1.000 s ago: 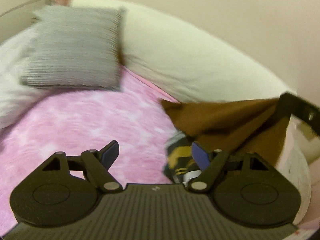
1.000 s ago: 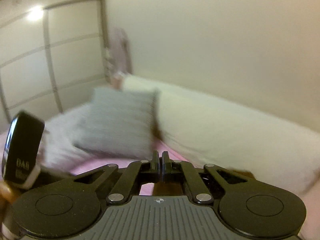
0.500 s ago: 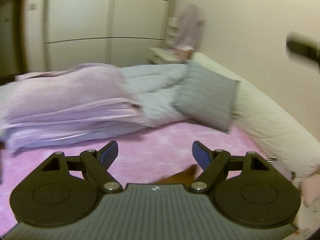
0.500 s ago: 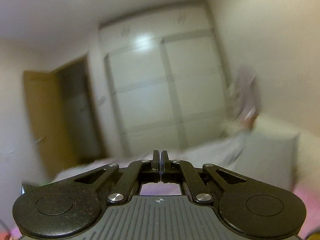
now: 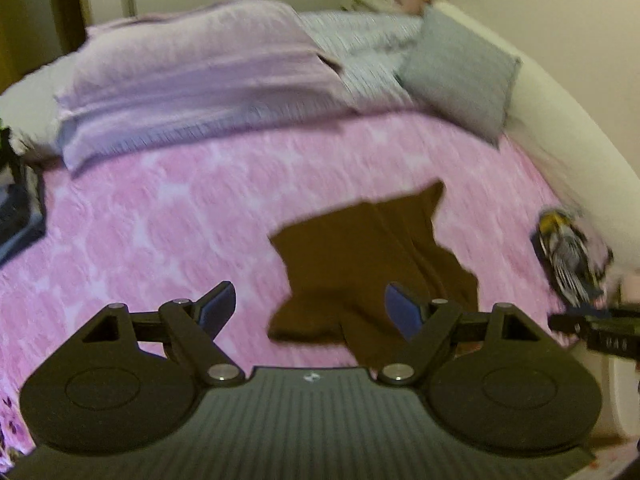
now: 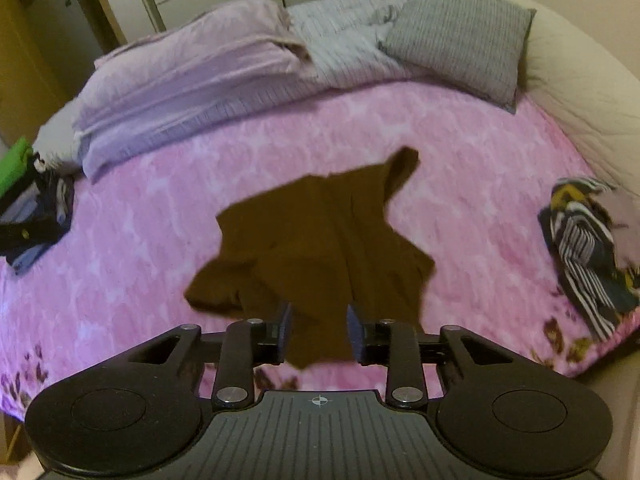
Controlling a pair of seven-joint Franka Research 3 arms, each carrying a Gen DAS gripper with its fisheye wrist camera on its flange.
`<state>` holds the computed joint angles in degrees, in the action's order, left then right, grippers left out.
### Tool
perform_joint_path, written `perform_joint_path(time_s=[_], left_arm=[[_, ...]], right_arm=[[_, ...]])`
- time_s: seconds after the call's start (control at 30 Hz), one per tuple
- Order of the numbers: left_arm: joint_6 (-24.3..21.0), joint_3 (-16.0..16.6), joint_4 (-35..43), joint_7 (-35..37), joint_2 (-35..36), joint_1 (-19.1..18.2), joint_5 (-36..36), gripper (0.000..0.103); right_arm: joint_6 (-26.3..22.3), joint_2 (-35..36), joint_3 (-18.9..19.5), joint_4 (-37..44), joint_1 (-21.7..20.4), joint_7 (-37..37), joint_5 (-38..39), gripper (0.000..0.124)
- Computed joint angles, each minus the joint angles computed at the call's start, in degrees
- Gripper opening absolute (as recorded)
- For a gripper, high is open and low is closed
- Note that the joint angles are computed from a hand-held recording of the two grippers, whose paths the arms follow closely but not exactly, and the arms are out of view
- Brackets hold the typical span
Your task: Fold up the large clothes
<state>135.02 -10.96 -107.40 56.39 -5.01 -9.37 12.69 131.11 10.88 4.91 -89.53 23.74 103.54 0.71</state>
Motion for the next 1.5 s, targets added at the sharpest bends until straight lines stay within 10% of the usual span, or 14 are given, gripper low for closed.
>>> perform_joint_path(time_s=[0.83, 1.5], left_arm=[[-5.11, -6.24, -12.22, -18.62, -10.32, -8.95, 2.19, 0.079], [0.24, 0.02, -15.18, -1.28, -9.56, -4.59, -0.62, 0.077]], right_arm=[[3.23, -23.42, 1.83, -29.81, -4.40, -14.67, 8.92, 0.049], [4.89, -14.07, 4.04, -20.62, -2.83, 0.66, -1.73, 0.051]])
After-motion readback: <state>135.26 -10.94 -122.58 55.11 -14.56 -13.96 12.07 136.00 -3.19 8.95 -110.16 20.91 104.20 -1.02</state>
